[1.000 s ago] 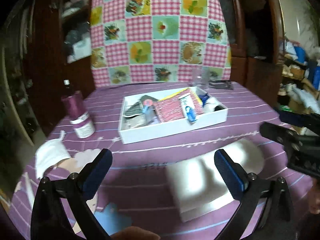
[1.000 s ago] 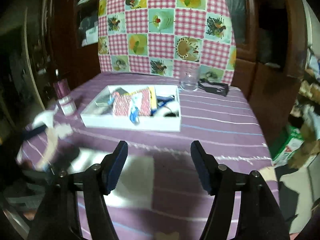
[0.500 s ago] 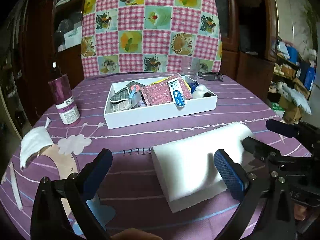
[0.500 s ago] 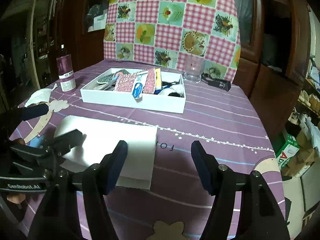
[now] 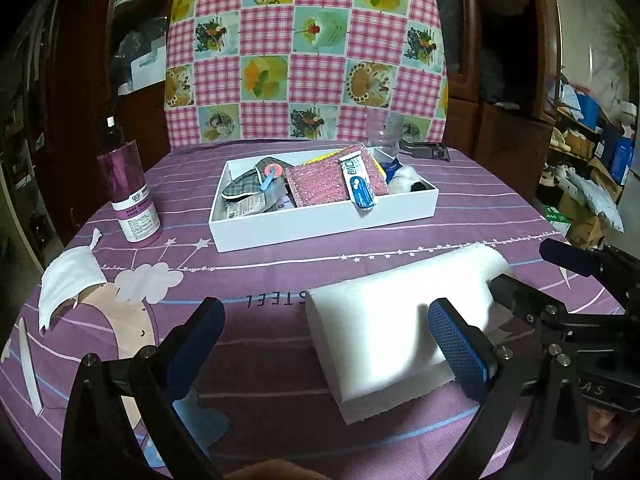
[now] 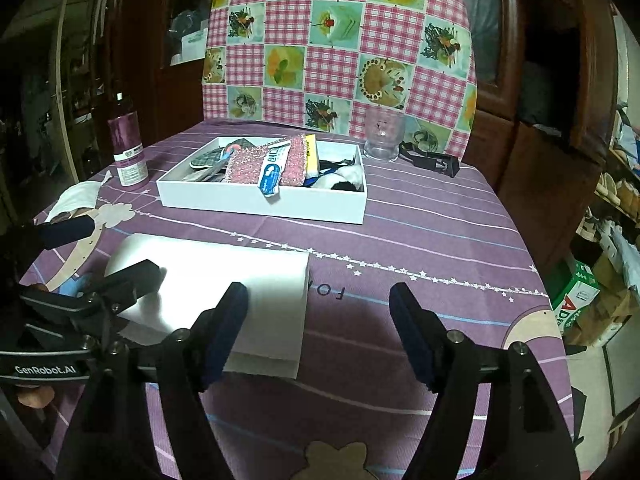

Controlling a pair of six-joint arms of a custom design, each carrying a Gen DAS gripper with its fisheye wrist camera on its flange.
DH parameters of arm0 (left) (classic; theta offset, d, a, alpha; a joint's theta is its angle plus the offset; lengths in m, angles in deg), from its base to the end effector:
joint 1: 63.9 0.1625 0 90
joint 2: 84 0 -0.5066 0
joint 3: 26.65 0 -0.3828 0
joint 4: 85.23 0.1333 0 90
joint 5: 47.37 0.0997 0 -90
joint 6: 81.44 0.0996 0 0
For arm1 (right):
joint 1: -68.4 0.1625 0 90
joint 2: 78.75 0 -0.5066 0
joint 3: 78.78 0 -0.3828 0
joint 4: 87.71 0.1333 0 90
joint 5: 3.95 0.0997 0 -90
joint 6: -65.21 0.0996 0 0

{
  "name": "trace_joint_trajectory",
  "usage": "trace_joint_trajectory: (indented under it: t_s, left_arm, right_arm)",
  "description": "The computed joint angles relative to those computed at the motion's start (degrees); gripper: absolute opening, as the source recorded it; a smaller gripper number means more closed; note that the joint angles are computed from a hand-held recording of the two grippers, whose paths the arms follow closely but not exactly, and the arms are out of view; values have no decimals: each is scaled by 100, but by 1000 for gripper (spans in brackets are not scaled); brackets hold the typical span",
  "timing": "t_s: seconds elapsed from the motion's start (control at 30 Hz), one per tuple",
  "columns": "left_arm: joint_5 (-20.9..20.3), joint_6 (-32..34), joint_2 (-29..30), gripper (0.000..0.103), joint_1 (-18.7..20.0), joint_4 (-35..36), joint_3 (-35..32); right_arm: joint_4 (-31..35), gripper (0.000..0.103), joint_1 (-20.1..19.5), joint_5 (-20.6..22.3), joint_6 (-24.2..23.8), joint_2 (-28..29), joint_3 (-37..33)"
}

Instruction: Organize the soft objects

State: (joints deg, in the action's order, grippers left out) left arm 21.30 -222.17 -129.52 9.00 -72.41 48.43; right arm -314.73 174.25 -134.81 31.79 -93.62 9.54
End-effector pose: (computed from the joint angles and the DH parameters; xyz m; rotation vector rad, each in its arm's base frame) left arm -0.0406 -0.7086 0.1989 0.9807 2.2626 -0.9752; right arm 0.2596 -0.6649 -0.0187 0.4234 -2.0557 1.1360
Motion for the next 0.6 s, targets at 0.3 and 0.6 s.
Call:
trace_joint_trajectory:
  t_s: [0.3, 0.6]
  left_arm:
    - [-27, -4, -10, 103, -10, -26, 16]
    - [114, -152, -208, 103, 1, -501, 323]
  right_arm:
    - [15, 75, -12, 22, 34, -18, 23]
    - [15, 75, -12, 20, 30, -18, 22]
